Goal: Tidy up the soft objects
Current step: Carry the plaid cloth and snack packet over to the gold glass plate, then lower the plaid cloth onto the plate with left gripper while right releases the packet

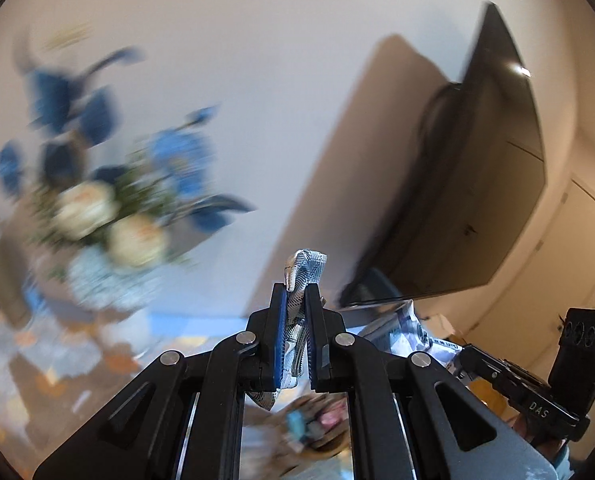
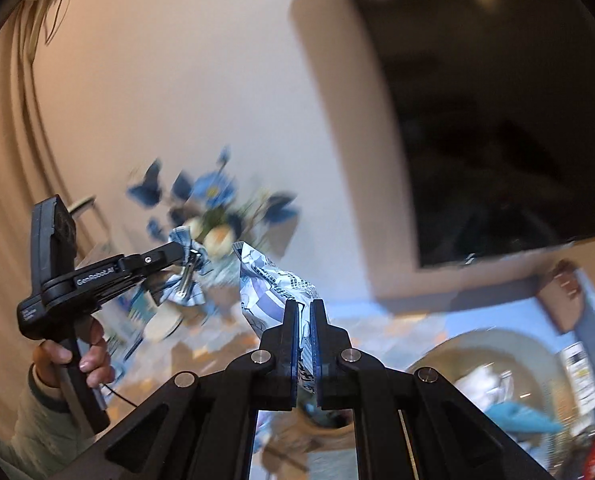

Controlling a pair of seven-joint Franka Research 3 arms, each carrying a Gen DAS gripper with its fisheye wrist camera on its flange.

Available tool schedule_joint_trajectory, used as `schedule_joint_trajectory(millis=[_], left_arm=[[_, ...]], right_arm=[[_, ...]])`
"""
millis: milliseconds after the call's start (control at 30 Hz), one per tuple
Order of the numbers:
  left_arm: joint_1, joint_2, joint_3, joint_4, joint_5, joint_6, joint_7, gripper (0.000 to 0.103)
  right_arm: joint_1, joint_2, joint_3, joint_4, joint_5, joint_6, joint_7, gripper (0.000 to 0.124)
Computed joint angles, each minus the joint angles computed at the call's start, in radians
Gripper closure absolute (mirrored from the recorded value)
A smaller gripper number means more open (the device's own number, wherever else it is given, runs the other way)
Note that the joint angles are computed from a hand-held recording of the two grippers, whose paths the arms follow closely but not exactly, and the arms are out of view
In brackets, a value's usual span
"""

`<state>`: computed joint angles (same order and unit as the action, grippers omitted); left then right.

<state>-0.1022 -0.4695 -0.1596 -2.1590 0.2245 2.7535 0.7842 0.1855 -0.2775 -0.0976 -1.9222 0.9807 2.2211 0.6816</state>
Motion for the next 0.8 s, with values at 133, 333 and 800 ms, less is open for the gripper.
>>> schedule_joint_trajectory(millis=[133, 333, 800], left_arm=[[-0.078, 0.149, 0.001, 0.145, -0.032, -0.016, 0.121, 0.097], [-0.161, 0.338, -0.025, 0.314, -0.156, -0.129, 0.328, 0.097], [-0.181, 0.499, -0.096, 0.466, -0.278, -0.320, 0.519, 0.080]], right_arm=[[-0.026, -0.002, -0.019, 0.002, 0.012, 0.071, 0.010, 0.118], [-0.075, -0.003, -0.034, -0.027, -0.035, 0.167, 0.071, 0.118], [-0.136, 0.013, -0.032, -0.086, -0.178, 0.298, 0.210, 0.118]])
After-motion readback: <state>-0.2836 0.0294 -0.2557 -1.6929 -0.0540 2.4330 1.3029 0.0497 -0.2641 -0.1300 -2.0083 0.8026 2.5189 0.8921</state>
